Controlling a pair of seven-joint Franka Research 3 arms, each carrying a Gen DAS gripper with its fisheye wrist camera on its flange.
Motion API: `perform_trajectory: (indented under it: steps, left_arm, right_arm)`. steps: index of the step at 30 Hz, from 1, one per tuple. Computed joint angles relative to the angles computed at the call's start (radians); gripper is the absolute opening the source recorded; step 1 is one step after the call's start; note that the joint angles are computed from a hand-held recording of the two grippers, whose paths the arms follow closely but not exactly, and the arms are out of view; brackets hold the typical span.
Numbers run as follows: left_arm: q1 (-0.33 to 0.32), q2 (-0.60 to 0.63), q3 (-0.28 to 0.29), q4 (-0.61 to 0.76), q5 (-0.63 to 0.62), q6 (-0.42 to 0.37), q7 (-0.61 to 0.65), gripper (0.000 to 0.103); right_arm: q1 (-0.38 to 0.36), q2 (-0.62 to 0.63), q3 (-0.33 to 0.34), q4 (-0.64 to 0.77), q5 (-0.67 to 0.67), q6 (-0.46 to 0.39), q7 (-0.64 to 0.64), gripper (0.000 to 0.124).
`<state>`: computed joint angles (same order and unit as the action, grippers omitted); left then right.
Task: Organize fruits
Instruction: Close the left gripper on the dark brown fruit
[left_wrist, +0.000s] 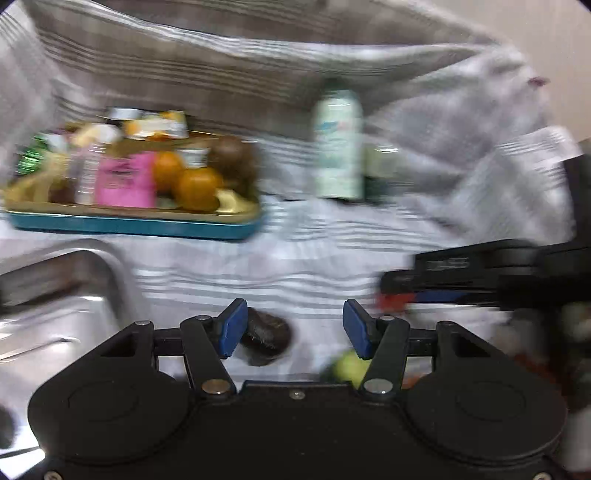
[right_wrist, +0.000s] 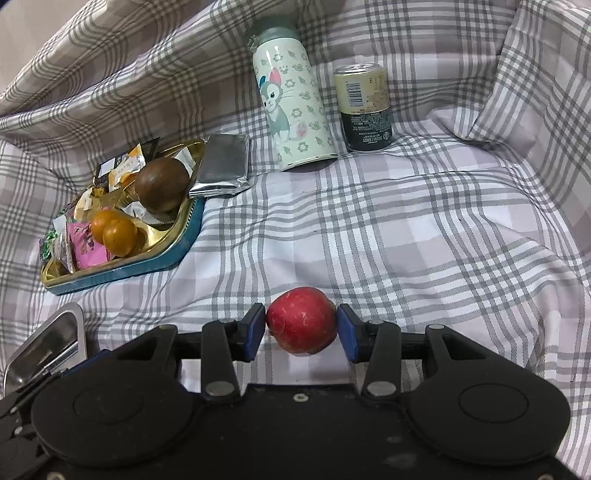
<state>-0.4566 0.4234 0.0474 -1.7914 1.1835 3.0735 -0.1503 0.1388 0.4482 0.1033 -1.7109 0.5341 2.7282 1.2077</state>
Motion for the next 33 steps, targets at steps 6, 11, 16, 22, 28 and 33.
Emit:
perform_trajectory:
  steps: [6,11,16,22,28,33]
  left_arm:
    - [-0.077,-0.001,0.089,0.011,0.057,0.031,-0.087,0.06]
    - [-0.034,-0.055,-0.022,-0.036,-0.037,-0.199,0.021,0.06]
    - [0.011,-0.038,-0.11,-0.007,-0.115,-0.334,0.147,0.06]
    - [0.045,-0.012,-0.141,0.003,-0.219,-0.29,0.253,0.06]
    - [0.047,0.004,-0.132,0.004,-0.291,-0.246,0.288,0.06]
    - [0.055,0.017,-0.13,0.004,-0.368,-0.214,0.325,0.055]
  right_arm:
    - [-0.017,-0.01,0.018,-0.014,0.048,0.025,-0.025,0.045]
    - [-0.013,-0.008,0.014,-0.013,0.054,0.033,-0.023,0.045]
    - [-0.017,-0.014,0.02,-0.022,0.066,0.041,-0.041,0.045]
    - [-0.011,-0.014,0.018,-0.025,0.061,0.051,-0.047,0.045]
    - [-0.015,-0.015,0.024,-0.027,0.071,0.051,-0.063,0.045]
    - [-0.017,-0.014,0.027,-0.025,0.078,0.05,-0.075,0.045]
